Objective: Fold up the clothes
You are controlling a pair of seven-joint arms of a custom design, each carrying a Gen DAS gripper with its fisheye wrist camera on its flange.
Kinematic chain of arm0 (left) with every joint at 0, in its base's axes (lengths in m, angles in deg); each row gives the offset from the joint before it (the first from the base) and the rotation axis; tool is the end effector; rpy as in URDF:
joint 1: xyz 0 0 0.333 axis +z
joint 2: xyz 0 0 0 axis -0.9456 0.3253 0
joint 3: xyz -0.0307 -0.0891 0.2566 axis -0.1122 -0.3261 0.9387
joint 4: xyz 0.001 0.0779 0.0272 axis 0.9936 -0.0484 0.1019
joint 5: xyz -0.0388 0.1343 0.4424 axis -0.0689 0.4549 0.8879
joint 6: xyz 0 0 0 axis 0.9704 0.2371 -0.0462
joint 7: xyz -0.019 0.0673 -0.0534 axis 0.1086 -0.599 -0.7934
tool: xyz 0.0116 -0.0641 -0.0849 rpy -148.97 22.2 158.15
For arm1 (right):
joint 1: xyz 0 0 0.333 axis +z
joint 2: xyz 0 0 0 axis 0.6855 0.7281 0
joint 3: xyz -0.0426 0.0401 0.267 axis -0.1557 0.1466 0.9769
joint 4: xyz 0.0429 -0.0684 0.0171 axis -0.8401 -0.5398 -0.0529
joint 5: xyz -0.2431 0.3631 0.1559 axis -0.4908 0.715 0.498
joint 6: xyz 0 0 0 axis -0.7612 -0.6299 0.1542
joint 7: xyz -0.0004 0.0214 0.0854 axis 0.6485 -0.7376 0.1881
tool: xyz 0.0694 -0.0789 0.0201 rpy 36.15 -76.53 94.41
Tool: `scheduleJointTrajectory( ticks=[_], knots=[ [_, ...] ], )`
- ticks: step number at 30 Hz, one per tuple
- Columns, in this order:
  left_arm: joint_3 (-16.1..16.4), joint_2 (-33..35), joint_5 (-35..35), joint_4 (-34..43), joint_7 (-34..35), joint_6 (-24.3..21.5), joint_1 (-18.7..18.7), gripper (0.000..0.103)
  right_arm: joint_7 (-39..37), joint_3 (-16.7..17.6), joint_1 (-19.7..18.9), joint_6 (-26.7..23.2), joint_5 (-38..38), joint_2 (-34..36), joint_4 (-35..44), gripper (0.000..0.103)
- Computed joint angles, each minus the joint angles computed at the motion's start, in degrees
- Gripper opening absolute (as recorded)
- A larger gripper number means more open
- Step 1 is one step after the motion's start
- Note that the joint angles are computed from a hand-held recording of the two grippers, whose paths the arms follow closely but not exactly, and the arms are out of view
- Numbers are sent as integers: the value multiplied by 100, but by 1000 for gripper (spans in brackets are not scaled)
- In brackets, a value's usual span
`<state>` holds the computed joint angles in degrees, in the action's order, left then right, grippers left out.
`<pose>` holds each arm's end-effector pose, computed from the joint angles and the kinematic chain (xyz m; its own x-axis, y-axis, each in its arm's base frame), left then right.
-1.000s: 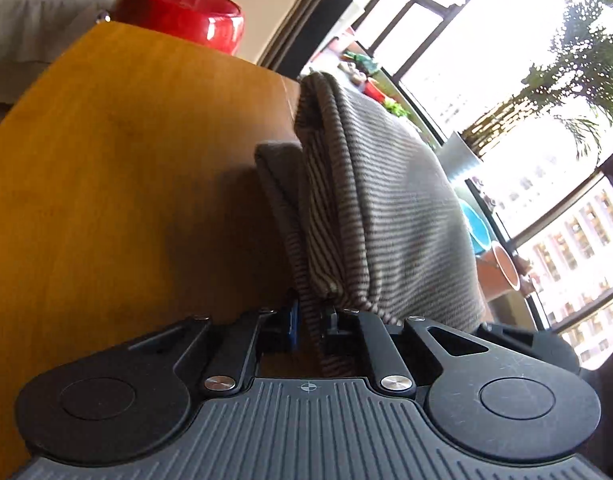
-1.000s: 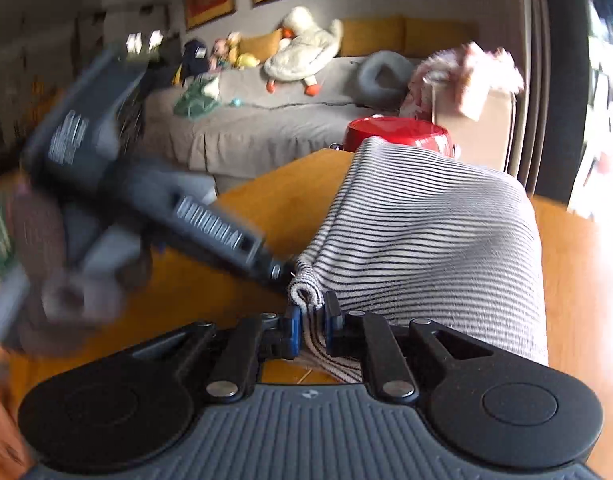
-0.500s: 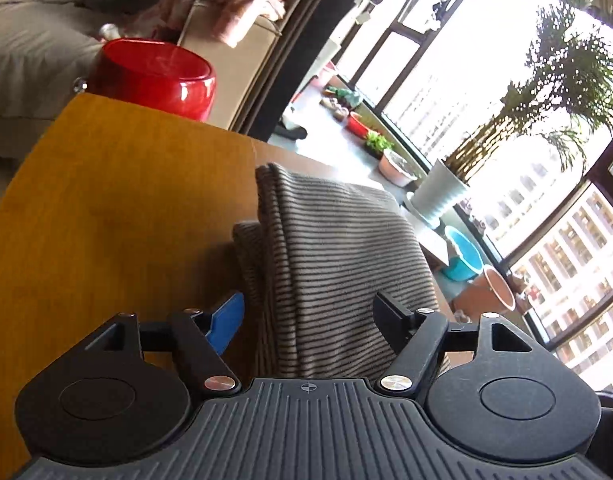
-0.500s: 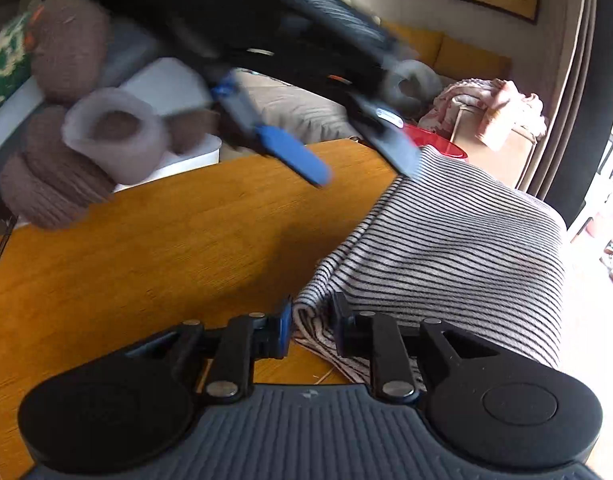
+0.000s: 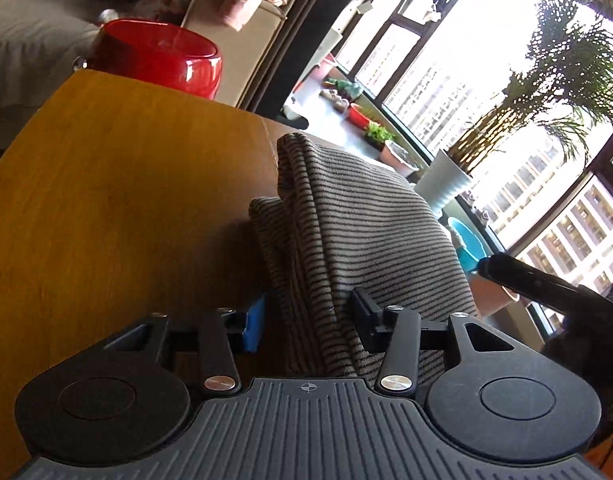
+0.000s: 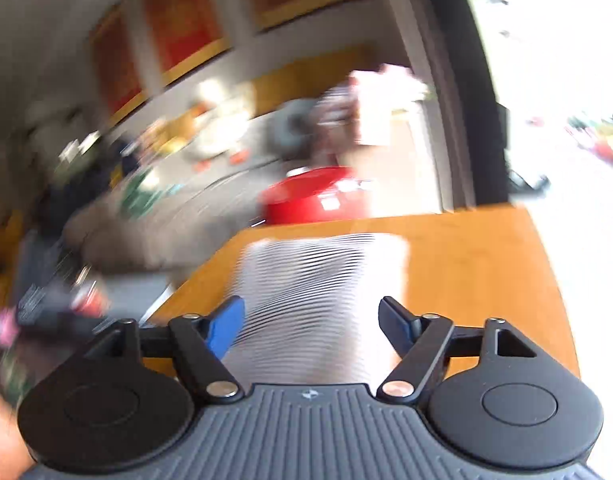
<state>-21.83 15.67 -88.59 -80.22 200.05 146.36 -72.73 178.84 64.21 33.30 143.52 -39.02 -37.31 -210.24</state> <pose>0.6028 -0.0771 0.3649 -0.4927 -0.7128 0.4992 -0.7655 0.0822 -0.6382 0.3626 0.2854 0.3808 -0.0238 -0.9212 -0.3883 -0.4625 0.3545 -0.8127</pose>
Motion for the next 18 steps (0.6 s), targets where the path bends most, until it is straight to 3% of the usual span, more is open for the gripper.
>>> scheduleJointTrajectory(
  ticks=[2,5,7,8,10,12,14,16,18],
  knots=[
    [30,73,-22,62,-1,-127,32,50,24,59,-354,345,94,481,101,77],
    [37,187,-34,161,-31,-257,95,50,22,608,-1088,1233,518,1144,312,78],
    [24,277,-42,231,-73,-285,138,50,-122,949,-1459,1533,755,1473,512,83],
    [10,290,-43,233,-85,-240,154,50,-235,1007,-1511,1546,791,1568,589,83],
    [-15,325,-31,245,-126,-134,179,48,-416,924,-1358,1586,867,1487,613,72],
    [-44,406,44,292,-241,37,193,46,-639,890,-1421,2145,1010,1427,597,58],
    [-68,491,41,339,-294,138,215,39,-915,784,-1340,2137,962,1393,686,53],
    [-93,499,55,348,-321,176,235,38,-1200,665,-1234,2028,877,1368,796,53],
    [-123,459,93,310,-298,288,225,38,-1462,748,-1236,1523,917,1273,910,62]
  ],
)
